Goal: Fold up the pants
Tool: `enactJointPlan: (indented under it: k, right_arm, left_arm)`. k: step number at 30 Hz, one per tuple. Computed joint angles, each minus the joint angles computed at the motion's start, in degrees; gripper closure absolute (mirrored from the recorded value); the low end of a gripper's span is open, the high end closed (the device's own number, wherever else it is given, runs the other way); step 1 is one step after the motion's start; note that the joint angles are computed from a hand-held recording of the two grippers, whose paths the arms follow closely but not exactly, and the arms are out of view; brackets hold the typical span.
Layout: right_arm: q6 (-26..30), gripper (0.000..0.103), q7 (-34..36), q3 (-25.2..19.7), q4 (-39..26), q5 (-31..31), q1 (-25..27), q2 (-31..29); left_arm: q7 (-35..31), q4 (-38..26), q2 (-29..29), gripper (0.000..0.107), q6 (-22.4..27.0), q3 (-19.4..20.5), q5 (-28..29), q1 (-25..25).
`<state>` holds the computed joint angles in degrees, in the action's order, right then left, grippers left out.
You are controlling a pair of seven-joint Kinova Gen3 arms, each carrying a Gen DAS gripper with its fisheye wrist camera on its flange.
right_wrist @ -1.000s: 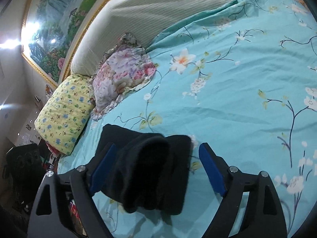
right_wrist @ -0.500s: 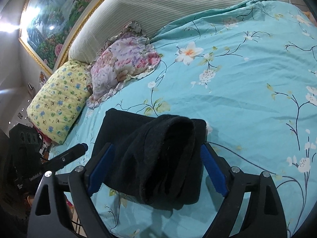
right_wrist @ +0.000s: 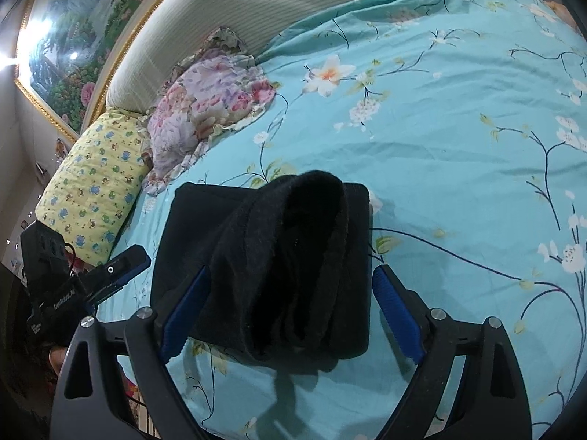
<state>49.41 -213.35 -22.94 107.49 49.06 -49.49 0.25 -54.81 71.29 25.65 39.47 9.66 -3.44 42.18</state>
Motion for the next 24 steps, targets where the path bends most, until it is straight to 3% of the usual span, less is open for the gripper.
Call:
enactJointPlan:
  k: [7,14,19,24]
  right_arm:
    - [-2.34,0.013,-1.19,1.1,1.03,-0.98,0.7,0.95]
    - [-6.61,0.013,-2.47,2.12,2.96,-0.34,1.48,1.01]
    - [-9.66,0.013,-3.96,2.47,4.46,0.57,2.39,0.69]
    - [-11.43,0.013,-3.8,2.62,5.01,0.69,3.1,0.65]
  left_arm:
    - [-4.25,-3.05,3.9,0.032,2.33,2.54,5.7,-4.05]
    - [-5.42,-5.51,6.66,0.032,3.92,1.6,7.59,-3.95]
    - [-8.74,-3.89,7.93,0.033,1.52,4.41,13.24,-8.03]
    - [-11.06,-2.88,8.48,0.036,0.02,4.8,15.92,-9.13]
